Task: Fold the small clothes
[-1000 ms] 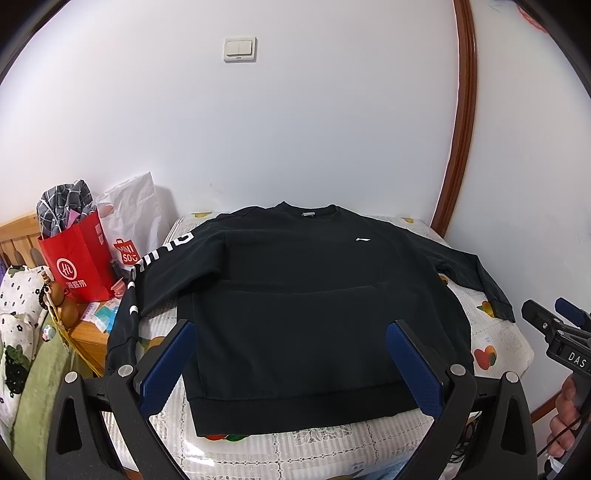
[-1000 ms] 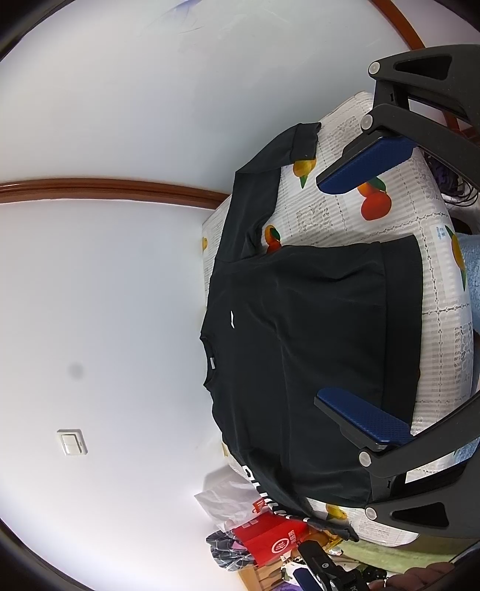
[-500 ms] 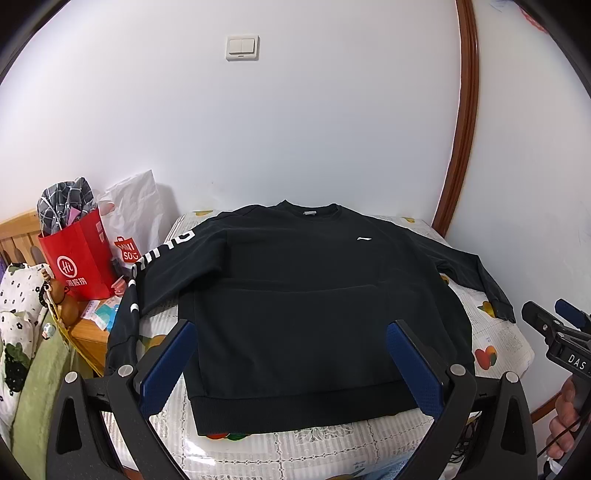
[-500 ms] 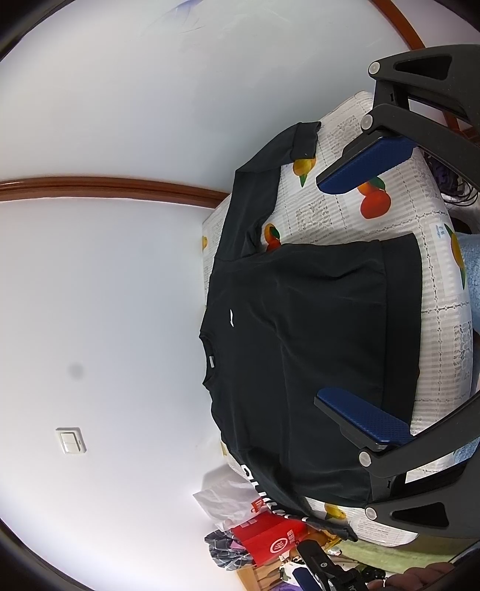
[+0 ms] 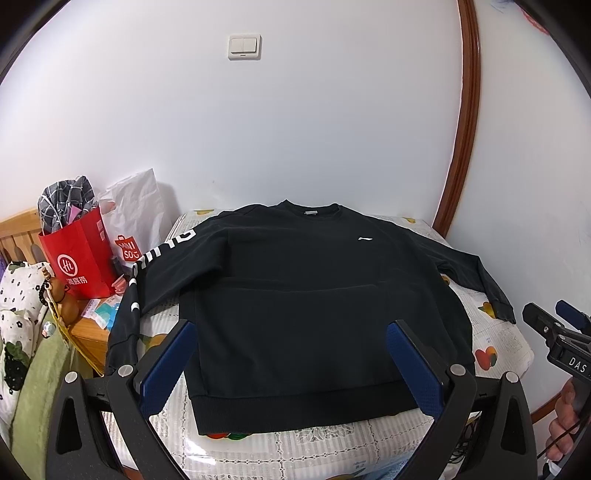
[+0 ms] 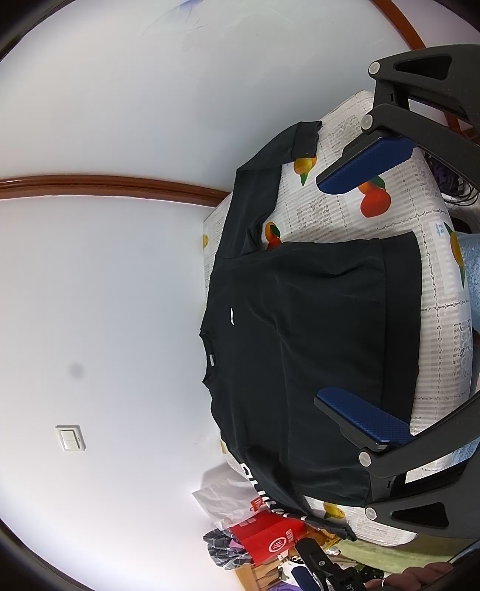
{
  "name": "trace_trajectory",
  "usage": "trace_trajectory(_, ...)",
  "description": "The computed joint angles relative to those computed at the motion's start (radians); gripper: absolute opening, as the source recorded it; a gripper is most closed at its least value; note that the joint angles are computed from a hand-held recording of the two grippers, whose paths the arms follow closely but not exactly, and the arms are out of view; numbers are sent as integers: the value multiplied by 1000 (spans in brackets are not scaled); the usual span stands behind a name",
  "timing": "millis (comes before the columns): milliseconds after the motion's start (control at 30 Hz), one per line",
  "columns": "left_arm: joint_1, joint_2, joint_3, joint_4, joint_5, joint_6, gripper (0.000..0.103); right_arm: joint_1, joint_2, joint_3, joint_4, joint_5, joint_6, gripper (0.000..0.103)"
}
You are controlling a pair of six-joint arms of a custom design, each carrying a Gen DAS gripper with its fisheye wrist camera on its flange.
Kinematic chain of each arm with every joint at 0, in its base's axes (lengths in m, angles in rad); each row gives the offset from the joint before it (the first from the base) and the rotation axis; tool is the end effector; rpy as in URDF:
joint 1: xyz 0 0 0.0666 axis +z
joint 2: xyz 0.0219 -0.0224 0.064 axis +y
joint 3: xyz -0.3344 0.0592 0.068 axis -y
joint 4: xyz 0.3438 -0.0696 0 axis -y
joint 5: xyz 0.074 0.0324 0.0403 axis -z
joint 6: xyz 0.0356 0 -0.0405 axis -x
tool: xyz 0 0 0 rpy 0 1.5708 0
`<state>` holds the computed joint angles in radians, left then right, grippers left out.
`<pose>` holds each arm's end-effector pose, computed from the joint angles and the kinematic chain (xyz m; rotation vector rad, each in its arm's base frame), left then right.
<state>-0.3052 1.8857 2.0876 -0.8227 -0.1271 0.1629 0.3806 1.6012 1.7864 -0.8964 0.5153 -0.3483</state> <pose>0.5885 -0.1811 0.4327 0.0841 2.1870 -0.1255 0.4870 0.1755 0.4574 0.2265 2.1686 -0.1793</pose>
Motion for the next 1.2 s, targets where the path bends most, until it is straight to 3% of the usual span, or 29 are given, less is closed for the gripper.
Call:
trace_trajectory(667, 6, -2, -9, -4, -23, -7, 103, 3, 4, 4, -5, 9, -11, 103)
trace_trajectory(867, 18, 62, 86, -50, -17, -20, 103, -4, 24, 25, -5, 5, -16, 103)
trace_trajectory(1100, 38, 122, 129, -29, -30, -3, 103, -25, 82, 67, 5, -9, -10, 103)
trace_trajectory(1200, 62, 204, 244, -117, 1, 16, 103, -43, 115, 89, 5, -31, -13, 103)
